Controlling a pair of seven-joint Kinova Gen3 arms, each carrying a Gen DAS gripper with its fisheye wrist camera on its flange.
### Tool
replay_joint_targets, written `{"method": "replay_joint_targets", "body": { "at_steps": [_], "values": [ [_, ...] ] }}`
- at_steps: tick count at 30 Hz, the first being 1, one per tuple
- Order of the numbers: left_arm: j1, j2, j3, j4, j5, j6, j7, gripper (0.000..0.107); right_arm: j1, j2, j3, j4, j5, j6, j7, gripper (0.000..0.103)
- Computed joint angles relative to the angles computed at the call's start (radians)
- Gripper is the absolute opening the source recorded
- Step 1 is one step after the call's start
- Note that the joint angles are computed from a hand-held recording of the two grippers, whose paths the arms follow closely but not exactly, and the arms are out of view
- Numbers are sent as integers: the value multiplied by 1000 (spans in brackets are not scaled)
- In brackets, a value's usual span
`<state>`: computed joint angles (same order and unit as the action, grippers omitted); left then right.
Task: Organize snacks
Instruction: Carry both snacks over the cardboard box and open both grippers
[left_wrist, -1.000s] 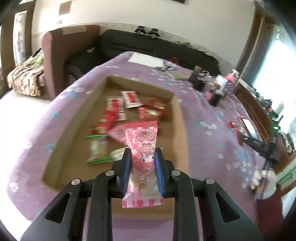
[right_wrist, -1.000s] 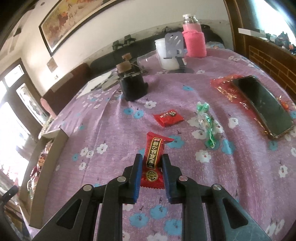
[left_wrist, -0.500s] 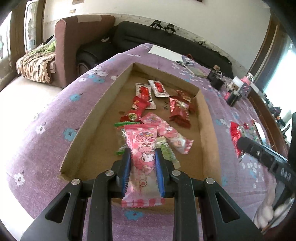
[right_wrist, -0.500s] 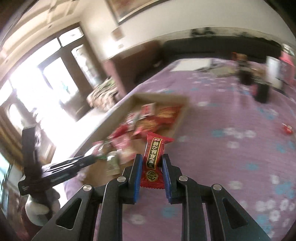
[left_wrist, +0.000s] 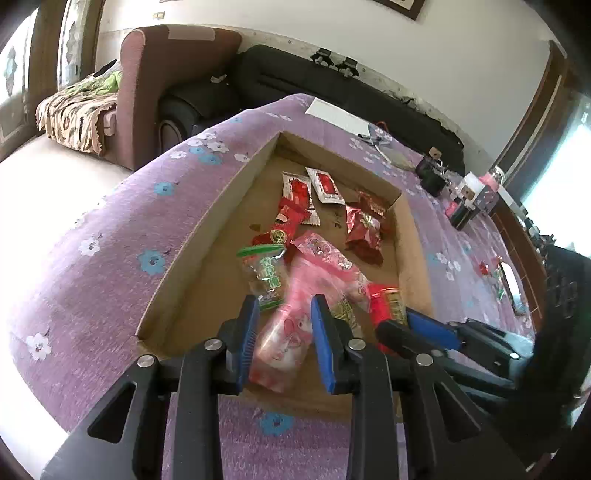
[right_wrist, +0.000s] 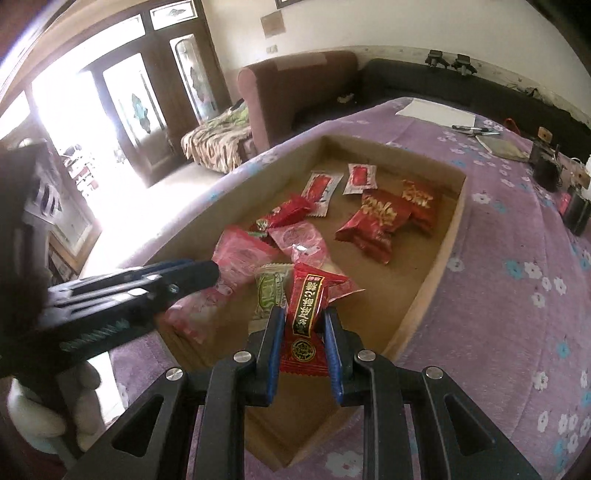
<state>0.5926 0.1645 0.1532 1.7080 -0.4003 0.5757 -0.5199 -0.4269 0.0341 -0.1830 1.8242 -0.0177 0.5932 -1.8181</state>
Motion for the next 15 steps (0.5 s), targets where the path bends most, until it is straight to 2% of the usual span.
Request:
{"method": "replay_joint_targets", "body": {
  "at_steps": [3,5,7,12,15],
  "values": [
    [2,-9,0,4,-5,-3,12,31,-12,-4,-4,10,43,-18,-40,25],
    [14,-14,-3,4,-30,3,47,52,-21,-17,-9,21,84,-30,-71,26],
    [22,-21,-4,10,-57,-6,82,53,-25,-34,-14,32,106,-38,-89,33],
    [11,-33,20,11,-41,-31,57,53,-11,-90,-18,69,101,-67,-97,35],
    [56,-20,20,-21,-119,18,109,58,12,-127,-14,94,85,-79,-101,39]
  ]
}}
